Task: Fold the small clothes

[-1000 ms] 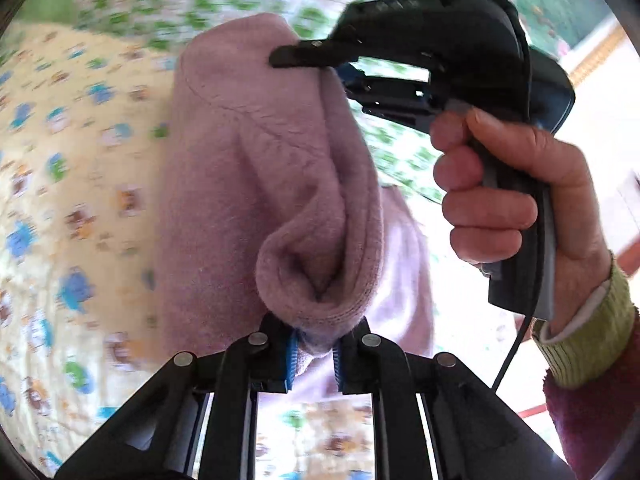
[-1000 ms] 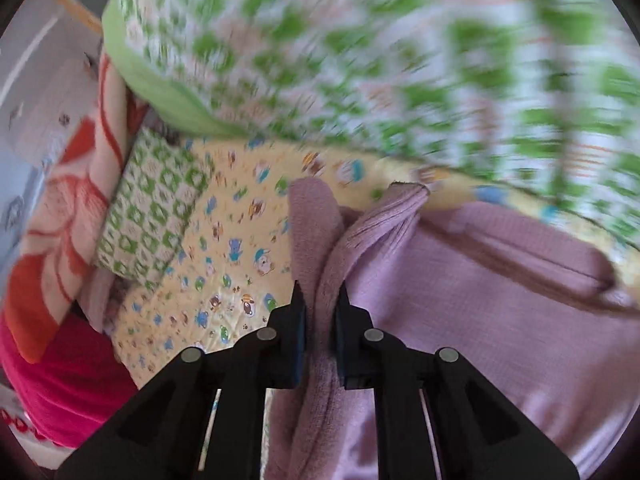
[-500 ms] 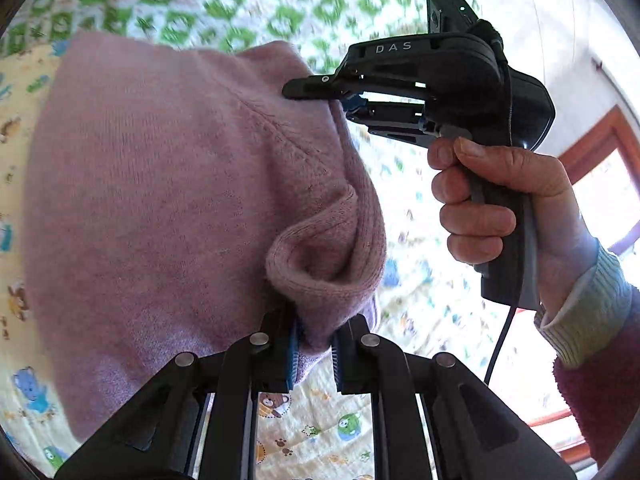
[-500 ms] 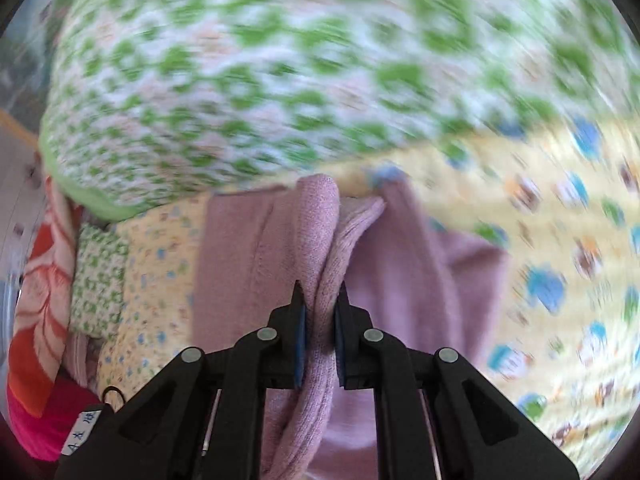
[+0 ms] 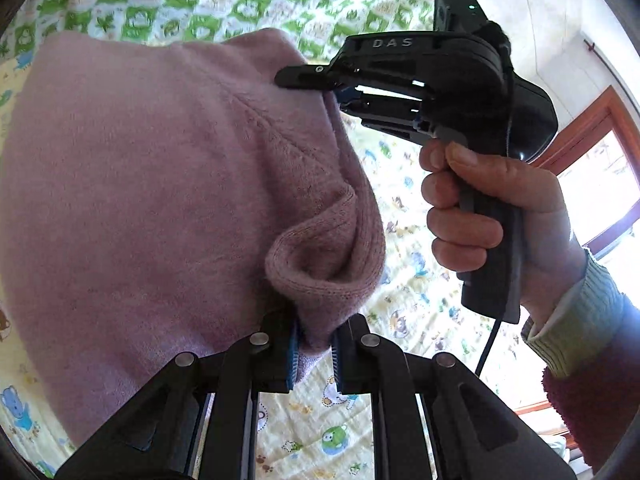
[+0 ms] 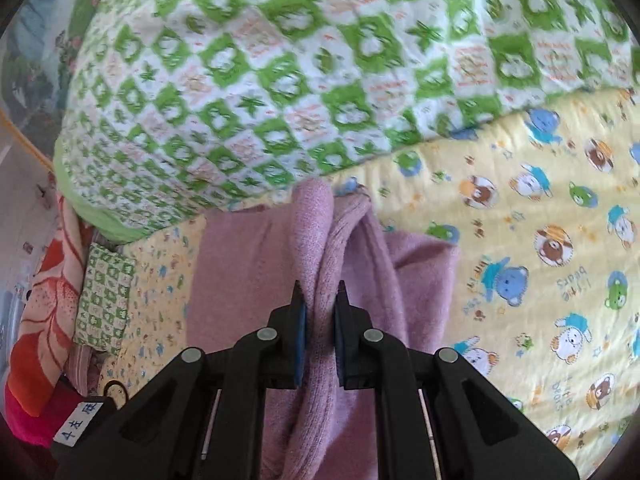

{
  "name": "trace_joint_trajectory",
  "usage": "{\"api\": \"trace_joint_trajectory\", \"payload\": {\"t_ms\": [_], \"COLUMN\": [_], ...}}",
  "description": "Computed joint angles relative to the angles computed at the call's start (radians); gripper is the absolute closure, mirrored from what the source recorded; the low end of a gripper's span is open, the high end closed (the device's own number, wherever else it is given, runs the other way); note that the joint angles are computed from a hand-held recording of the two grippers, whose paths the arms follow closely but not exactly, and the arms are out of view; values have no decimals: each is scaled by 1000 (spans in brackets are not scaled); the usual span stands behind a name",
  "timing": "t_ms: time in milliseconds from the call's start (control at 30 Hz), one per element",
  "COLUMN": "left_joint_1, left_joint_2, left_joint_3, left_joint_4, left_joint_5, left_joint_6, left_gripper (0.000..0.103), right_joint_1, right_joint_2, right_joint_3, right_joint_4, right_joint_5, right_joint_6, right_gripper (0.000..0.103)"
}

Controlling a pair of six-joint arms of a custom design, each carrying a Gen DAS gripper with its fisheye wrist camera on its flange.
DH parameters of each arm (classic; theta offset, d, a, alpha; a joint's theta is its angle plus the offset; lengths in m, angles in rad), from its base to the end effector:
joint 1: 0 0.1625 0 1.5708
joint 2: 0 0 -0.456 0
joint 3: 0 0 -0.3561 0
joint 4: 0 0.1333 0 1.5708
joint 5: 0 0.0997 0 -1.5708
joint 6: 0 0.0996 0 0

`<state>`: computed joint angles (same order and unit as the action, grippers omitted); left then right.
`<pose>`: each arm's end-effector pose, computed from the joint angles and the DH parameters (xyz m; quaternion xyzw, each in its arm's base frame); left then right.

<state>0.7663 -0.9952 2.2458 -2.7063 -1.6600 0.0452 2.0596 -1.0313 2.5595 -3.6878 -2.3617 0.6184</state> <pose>-0.2365 -0.4003 0.0970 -0.4088 -0.9097 -0.0699 0.0201 0.2295 -0.2984 0.1951 -0.1687 -0.8740 0.4216 0.1728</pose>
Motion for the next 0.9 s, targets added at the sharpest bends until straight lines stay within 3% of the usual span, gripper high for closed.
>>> {"api": "trace_joint_trajectory", "payload": {"t_ms": [100,200,367,467,567,667,800,900], "left_joint_1": [24,22,47,52,61,82,115,95], "left_joint_2": [25,46,34,-11,-61,-122,-193,-220], "left_joint_3": [-17,-23,-62,-53,-40,-17,8,54], "left_joint_4": [24,32,93,113,143,161,156,125], "left_joint_5": [-1,-14,-31,-37,-15,28,135,191], "left_joint_6": [10,-9,25,55,100,126,152,120], "left_gripper": [91,84,70,55,53,48,39,38], "right_joint_1": [-37,-66,-30,18,104,184,274,316], "right_joint_2": [31,71,71,70,64,73,52,48], "right_joint_3": [39,65,70,87,91,81,41,19], "right_joint_4": [-92,-184,-134,-116,-48,-7,219,362], "right_joint_5": [18,40,-32,-84,-157,-181,-171,-170], "right_joint_6": [5,10,100,156,262,328,446,539], "right_gripper": [90,88,63,62,62,62,62,56]}}
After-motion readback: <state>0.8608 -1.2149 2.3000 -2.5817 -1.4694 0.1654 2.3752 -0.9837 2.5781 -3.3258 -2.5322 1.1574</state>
